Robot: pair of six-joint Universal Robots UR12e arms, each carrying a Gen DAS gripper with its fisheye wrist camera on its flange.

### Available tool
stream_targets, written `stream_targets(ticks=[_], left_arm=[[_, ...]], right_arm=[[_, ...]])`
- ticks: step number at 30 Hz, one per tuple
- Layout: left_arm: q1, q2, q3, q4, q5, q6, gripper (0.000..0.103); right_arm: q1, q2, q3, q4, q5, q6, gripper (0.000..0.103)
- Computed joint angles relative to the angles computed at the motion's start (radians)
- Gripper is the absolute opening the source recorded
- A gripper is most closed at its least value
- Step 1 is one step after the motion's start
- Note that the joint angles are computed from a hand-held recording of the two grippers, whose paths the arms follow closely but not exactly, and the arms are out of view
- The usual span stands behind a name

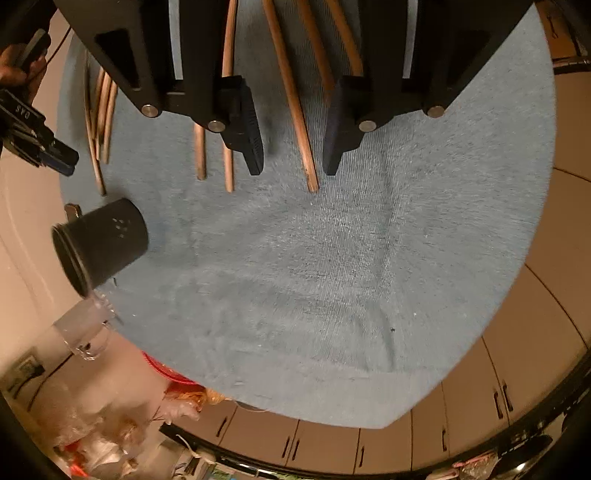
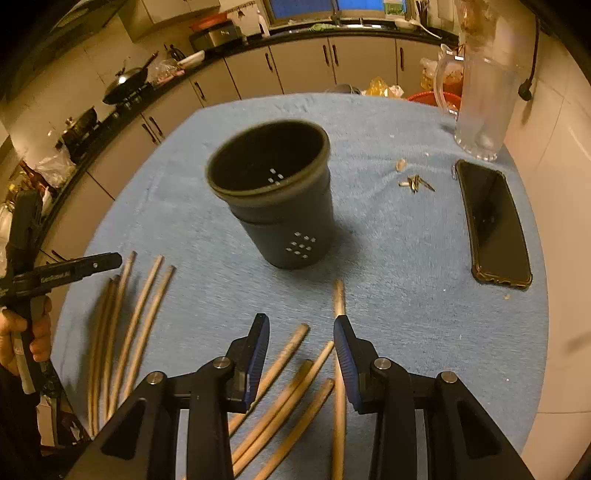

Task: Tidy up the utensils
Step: 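Lower the left tool and close it on a chopstick while the right tool grasps another chopstick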

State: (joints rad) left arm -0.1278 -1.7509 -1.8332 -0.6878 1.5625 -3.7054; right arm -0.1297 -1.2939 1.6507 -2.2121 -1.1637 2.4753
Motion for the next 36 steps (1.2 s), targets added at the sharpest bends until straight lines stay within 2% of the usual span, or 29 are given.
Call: stream_targets(ticks=[4,11,16,20,24,26,30,34,36], left_arm=[[-0.001,-0.018,0.014,-0.011,-0.002,0.001,0.033],[-0.013,-0.043,0.042,-0.052,0.001,0.018,0.014],[-0.013,-0.047,0.053,-0.074,-0.011,0.014,0.014],[-0.008,-0.048,0.061,-0.085,-0.019,0.02,0.014],[0.003,-0.053,0.065,-0.09,-0.024,0.038,0.014],[0.005,-0.055,0.067,-0.091,-0.031,0.043,0.014],[0.016,-0.056,0.07,-0.102,-0.059,0.058,0.014],[0.018,-0.063,0.082,-0.118,-0.056,0.075,0.014],[0.013,-0.067,0.087,-0.116,-0.032,0.075,0.009]], right_arm=[[0.004,0.014,-0.012,-0.01,-0.018,0.009,0.039],[0.024,0.053,-0.068,0.04,-0.073,0.01,0.039],[0.045,0.075,-0.082,0.051,-0.129,0.013,0.036],[0.06,0.087,-0.087,0.02,-0.174,0.028,0.032],[0.073,0.1,-0.098,0.012,-0.202,0.037,0.022],[0.082,0.099,-0.096,-0.003,-0.228,0.028,0.009],[0.092,0.088,-0.079,-0.033,-0.24,0.021,0.009],[0.08,0.053,-0.042,-0.075,-0.188,0.018,0.008],[0.071,0.035,-0.028,-0.092,-0.163,0.015,0.008]])
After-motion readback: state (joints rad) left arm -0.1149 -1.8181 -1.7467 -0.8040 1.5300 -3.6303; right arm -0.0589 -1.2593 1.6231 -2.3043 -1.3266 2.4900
